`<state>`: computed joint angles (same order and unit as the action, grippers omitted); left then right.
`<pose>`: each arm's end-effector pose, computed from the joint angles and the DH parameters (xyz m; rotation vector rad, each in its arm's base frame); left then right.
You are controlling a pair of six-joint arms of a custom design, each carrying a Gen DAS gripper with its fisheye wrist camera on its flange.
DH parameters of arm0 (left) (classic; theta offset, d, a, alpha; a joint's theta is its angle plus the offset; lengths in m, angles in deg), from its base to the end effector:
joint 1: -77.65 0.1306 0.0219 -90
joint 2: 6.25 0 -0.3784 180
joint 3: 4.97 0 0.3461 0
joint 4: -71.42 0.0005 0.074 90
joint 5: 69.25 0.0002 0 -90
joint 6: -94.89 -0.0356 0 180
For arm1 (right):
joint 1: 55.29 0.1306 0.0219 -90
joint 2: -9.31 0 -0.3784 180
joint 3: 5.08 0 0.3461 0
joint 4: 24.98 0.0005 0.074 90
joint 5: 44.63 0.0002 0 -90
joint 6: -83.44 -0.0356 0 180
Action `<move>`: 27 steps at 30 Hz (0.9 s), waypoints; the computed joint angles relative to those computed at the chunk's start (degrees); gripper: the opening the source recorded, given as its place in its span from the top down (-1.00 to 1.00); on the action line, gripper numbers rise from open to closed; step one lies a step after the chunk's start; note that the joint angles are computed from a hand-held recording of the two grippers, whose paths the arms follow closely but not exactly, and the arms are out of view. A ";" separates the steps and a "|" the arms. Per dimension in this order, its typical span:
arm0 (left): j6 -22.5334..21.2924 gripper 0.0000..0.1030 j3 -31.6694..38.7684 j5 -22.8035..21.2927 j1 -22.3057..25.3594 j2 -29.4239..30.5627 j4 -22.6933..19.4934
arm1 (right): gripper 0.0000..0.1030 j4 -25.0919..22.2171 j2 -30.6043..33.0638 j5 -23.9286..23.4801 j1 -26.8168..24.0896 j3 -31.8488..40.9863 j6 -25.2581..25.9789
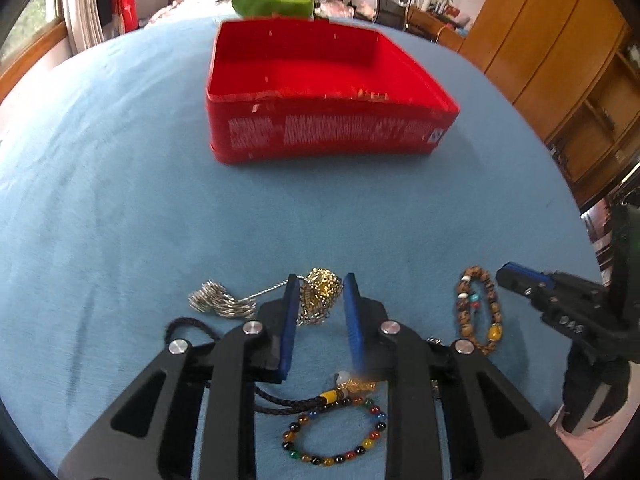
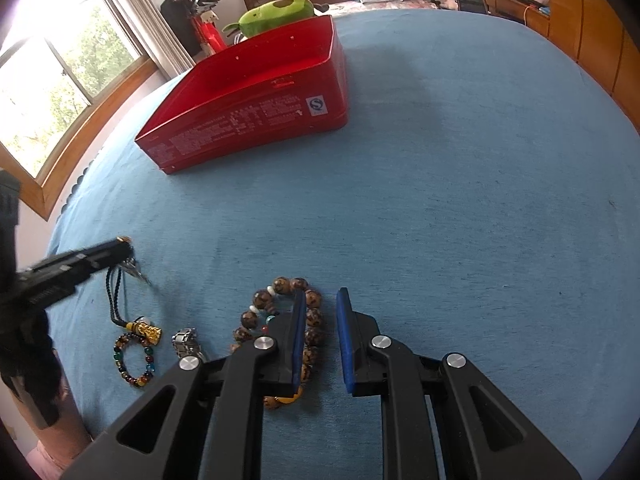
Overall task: Organize jewelry
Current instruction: 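Lift the gold pendant with the left tool while the right tool lifts the bracelet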
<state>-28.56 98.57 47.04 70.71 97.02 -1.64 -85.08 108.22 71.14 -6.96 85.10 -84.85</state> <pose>0.4805 -0.0749 0.3993 1.0220 2.5021 -0.5203 0.3182 0.3335 0.3529 0.7717 2.4582 0.1653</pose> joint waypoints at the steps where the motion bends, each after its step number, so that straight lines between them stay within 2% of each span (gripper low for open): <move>1: -0.10 0.60 0.83 0.73 0.41 0.02 -0.49 | 0.69 0.27 0.01 -0.16 -0.07 -0.11 0.16; 12: -1.16 0.60 5.64 7.53 2.46 -1.40 -5.17 | 0.69 0.99 0.78 -0.87 -0.66 0.35 1.21; 19: -2.13 0.59 6.81 11.03 3.09 -2.70 -6.09 | 0.69 1.63 0.81 -1.33 -0.95 -0.04 1.62; 21: -2.64 0.59 6.74 11.03 2.96 -2.60 -6.06 | 0.69 1.82 0.88 -1.66 -1.12 -0.21 1.60; 27: -1.19 0.59 7.33 6.56 1.76 1.57 -5.82 | 0.69 2.11 1.04 -1.94 -1.36 -0.30 1.81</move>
<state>-29.75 105.89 53.61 72.47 98.59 -7.46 -82.97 109.26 69.20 -8.32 84.79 -83.04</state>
